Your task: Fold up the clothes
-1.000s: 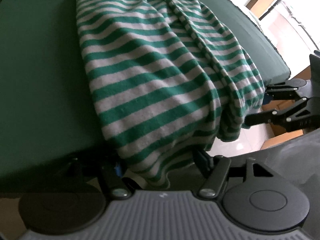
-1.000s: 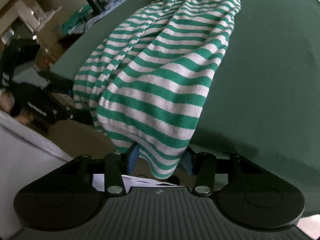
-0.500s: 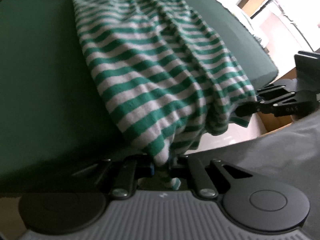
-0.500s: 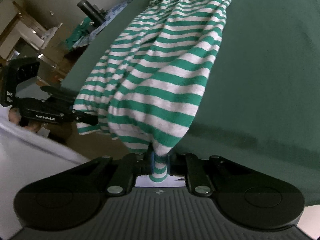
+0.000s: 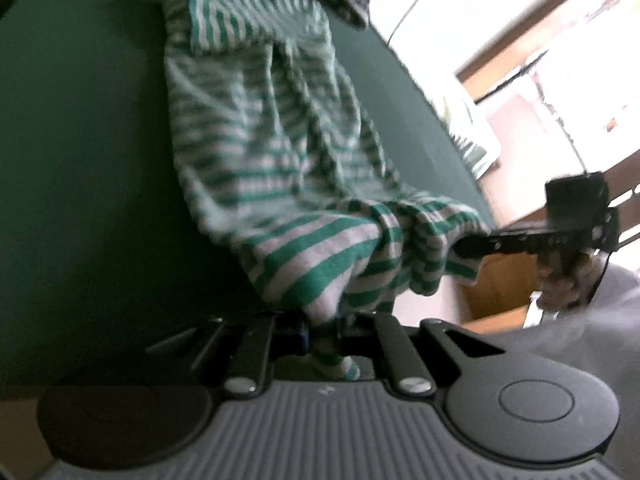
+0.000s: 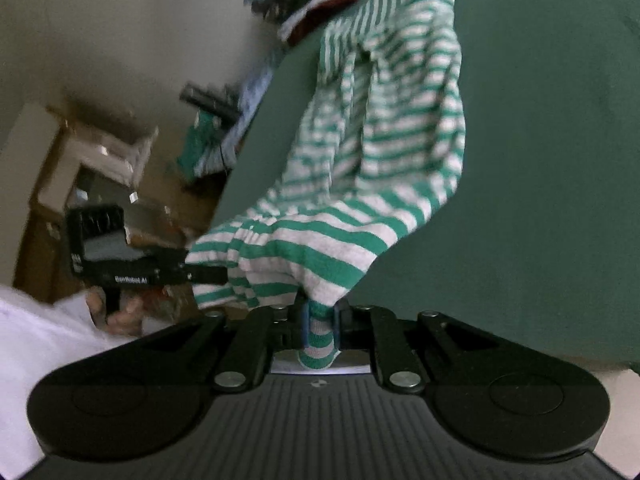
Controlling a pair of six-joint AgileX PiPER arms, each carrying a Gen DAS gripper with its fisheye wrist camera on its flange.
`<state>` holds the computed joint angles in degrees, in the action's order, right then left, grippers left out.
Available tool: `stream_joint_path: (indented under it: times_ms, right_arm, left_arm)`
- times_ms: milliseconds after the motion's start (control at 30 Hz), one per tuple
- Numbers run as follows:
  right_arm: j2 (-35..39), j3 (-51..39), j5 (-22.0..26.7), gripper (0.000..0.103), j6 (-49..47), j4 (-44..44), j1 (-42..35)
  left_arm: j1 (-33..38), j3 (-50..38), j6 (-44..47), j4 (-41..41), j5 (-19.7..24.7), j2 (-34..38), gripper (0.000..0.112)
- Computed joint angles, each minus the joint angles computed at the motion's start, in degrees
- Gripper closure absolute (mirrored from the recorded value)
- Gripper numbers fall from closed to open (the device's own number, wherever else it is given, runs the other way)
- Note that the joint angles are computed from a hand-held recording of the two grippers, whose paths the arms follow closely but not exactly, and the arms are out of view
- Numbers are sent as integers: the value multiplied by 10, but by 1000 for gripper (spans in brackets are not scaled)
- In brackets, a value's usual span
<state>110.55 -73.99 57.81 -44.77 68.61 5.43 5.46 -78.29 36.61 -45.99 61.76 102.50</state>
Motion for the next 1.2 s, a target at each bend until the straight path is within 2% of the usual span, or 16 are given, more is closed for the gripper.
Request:
stream_joint_path:
  times_ms: [233, 467, 667, 1000, 1200]
  right_arm:
    - [31, -37, -45, 91, 4, 69, -3]
    - [90, -144, -76, 91, 59, 7, 12]
    - [169, -277, -27, 91, 119, -38, 1]
    - [279, -468, 76, 91, 191, -74, -16]
    - [315, -541, 100, 91, 222, -64, -24]
  left_arm:
    - [-9, -122, -8, 17, -13, 80, 105]
    - [-26, -252, -66, 58, -12, 171, 104]
    - [-36, -319, -132, 87, -3, 213, 104]
    - [-52, -355, -208, 125, -16, 230, 104]
    - [-59, -385, -234, 138, -31, 241, 104]
